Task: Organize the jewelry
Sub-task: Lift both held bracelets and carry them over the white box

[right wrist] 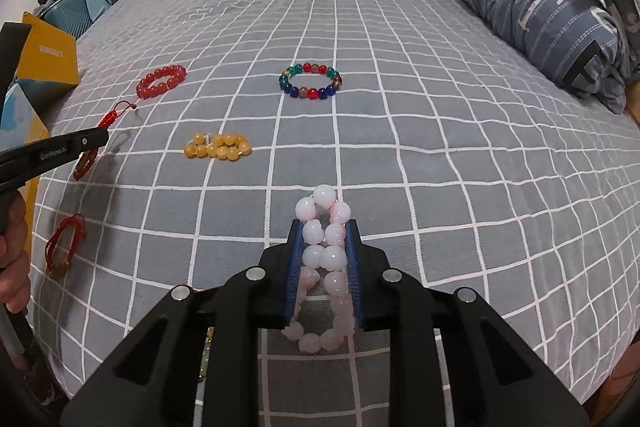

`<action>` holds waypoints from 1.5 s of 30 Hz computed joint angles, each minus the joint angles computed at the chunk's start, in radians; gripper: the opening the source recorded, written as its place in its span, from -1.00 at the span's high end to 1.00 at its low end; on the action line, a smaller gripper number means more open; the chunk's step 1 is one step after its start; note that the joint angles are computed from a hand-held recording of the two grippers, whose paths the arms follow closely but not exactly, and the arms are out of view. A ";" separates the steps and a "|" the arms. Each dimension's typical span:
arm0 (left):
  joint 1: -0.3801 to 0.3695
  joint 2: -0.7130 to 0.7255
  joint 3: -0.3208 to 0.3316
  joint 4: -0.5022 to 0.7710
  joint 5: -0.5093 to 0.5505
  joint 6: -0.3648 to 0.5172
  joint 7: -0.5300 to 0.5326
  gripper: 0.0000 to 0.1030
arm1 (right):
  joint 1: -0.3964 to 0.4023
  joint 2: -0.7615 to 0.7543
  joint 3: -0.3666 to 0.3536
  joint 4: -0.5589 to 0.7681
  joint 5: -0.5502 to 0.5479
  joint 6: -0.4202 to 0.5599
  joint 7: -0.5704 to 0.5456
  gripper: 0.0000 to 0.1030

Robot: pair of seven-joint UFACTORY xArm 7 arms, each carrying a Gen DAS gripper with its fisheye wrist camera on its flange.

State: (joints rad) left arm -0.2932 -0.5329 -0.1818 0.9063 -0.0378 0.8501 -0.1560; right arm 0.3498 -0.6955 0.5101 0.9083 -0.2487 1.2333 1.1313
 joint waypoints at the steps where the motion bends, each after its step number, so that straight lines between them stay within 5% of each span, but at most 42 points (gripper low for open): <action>1: 0.000 -0.005 -0.001 0.000 0.002 0.001 -0.001 0.78 | 0.000 -0.004 0.001 0.003 -0.002 0.004 0.002 0.61; 22: 0.001 -0.138 -0.005 -0.005 0.001 0.048 -0.006 0.78 | -0.032 -0.010 0.070 0.108 -0.048 0.088 0.019 0.61; 45: 0.055 -0.342 0.029 -0.017 0.003 0.187 0.028 0.78 | -0.107 0.096 0.220 0.351 -0.117 0.187 0.046 0.61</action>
State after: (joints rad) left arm -0.2386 -0.8750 -0.1527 0.8892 -0.0347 1.0369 -0.1279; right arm 0.2430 -0.5998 0.7304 1.2597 -0.3654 1.4204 1.1770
